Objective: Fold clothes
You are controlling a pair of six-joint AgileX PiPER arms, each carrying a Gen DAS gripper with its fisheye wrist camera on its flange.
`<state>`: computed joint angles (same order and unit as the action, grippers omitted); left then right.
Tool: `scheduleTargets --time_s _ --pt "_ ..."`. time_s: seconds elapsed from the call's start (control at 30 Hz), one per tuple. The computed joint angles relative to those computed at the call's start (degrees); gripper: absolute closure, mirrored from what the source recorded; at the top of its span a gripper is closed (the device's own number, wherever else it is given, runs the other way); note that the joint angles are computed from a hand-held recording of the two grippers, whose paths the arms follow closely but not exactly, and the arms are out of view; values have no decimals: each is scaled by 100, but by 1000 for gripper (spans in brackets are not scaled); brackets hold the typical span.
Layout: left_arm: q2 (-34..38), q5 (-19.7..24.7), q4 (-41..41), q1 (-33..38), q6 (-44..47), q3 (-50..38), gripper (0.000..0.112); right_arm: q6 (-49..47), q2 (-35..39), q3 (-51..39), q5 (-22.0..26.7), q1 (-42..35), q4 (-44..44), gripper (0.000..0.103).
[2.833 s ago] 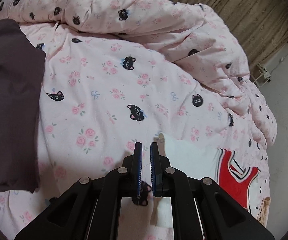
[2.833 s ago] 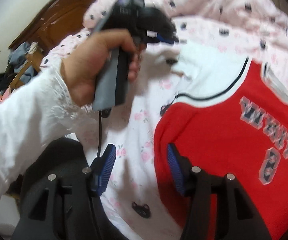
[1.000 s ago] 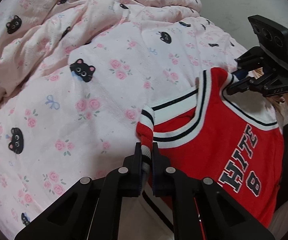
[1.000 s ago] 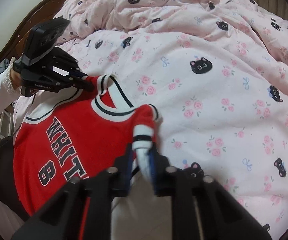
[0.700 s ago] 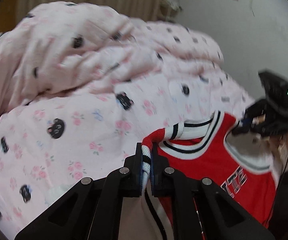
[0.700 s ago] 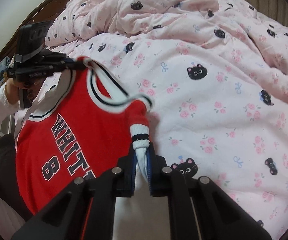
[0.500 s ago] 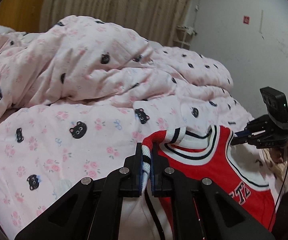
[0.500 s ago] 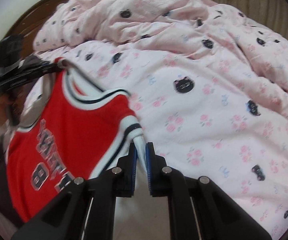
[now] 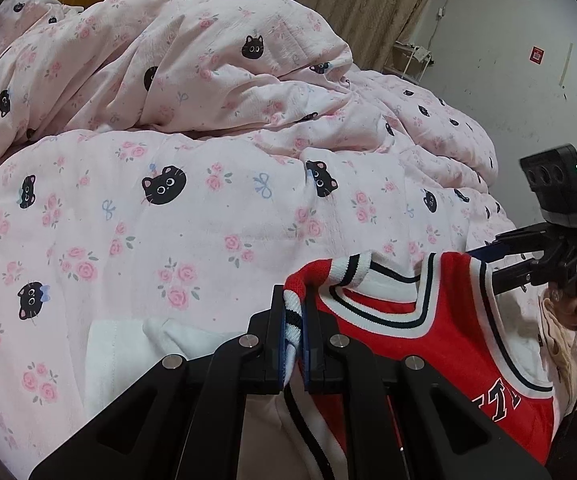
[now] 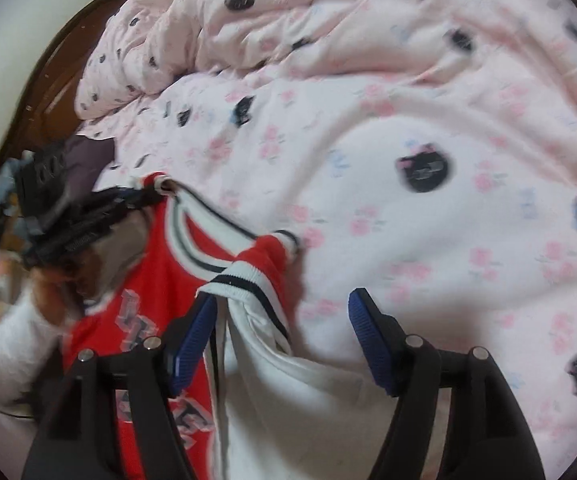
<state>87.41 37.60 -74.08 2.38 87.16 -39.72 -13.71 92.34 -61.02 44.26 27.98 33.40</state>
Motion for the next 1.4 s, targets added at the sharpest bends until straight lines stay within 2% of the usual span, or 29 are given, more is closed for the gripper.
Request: scheduleTargets --time_s 0.17,0.27,0.37,0.5,0.73,0.77,0.8,0.83,0.87,1.0,1.17,1.23,1.4 --pt "-56 86 -99 60 115 35 108 -451 500 -469 1107 -397 736 33" --pt "-86 49 -110 32 116 44 108 -170 462 -595 1475 -468 367 33" --pt "-114 79 -134 49 120 48 108 242 360 -728 1526 -407 -171 32" --pt "-174 71 -161 44 145 73 108 78 538 -923 1575 -562 254 32" --pt "-271 103 -228 82 214 117 108 255 1591 -1618 1621 -480 849 34" --pt "-288 116 -227 91 211 118 108 350 1686 -1685 1611 -463 784 39" --pt "-295 127 -235 100 219 121 108 410 1739 -1722 1594 -448 738 52" --pt "-301 136 -245 110 222 120 108 424 1741 -1722 1552 -415 719 61" --pt "-308 145 -254 120 223 117 108 402 1698 -1703 1505 -383 716 75" --pt "-358 183 -381 189 288 139 108 382 1428 -1656 1304 -253 541 87" --pt "-411 -31 -795 234 475 201 107 -29 691 -1498 691 -92 175 88" --pt "-277 -300 -690 112 266 130 107 -42 581 -1449 547 -18 -107 88" --pt "222 -1057 -131 -405 -472 -97 104 1223 1208 -1663 562 259 -1610 88"
